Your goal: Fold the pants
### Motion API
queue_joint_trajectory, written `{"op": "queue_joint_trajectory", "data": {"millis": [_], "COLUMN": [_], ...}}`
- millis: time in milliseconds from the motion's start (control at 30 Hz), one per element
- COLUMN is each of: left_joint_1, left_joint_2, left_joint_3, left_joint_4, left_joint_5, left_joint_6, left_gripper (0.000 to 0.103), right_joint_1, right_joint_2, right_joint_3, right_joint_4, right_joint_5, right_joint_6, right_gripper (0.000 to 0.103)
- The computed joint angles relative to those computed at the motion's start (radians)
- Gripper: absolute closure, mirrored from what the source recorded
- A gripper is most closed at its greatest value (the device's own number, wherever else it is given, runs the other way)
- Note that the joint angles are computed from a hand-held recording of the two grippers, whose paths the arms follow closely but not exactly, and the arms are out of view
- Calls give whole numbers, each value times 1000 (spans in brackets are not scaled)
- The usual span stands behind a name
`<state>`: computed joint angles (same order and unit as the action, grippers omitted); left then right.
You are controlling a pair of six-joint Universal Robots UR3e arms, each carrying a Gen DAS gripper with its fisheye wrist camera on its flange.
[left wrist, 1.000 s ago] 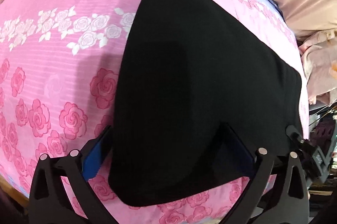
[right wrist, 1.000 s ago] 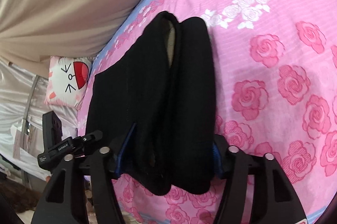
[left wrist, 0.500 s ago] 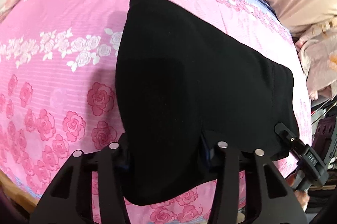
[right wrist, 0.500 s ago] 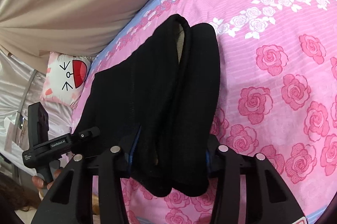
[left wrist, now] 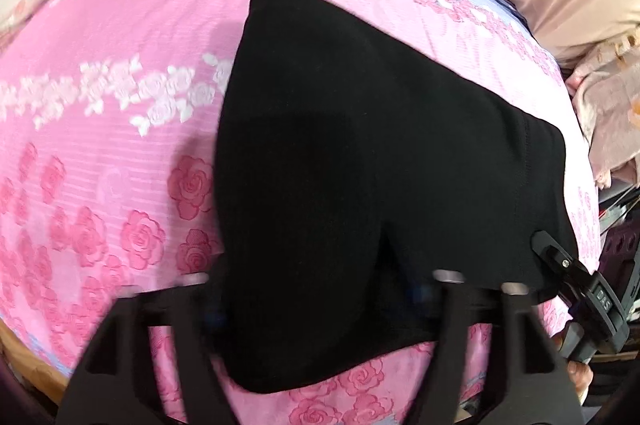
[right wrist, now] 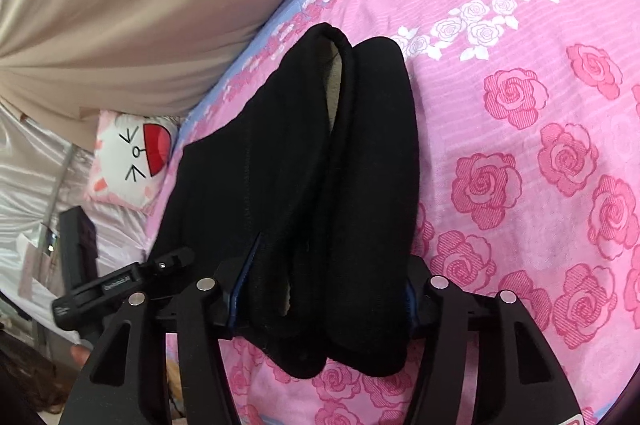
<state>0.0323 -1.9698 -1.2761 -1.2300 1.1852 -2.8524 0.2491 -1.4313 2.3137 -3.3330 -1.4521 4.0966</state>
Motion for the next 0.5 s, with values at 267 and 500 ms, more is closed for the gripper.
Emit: {"op": "queue_joint_trajectory", "data": {"millis": [267,500], "left_joint_1": [43,165], "left_joint_2": [39,143], "left_joint_3": [-69,28], "left_joint_4": [12,-282], "left_joint_5": [-86,-257], "left_joint_6": [1,222], "left_gripper": [54,67], "right_joint_1": [87,196], "right_joint_2": [-12,-122], "right_joint_3": [-82,-261], "right_joint_4": [88,288], "right_joint_5": [-119,-198], "right_joint_6": [-15,-130], "right_gripper": [67,70]}}
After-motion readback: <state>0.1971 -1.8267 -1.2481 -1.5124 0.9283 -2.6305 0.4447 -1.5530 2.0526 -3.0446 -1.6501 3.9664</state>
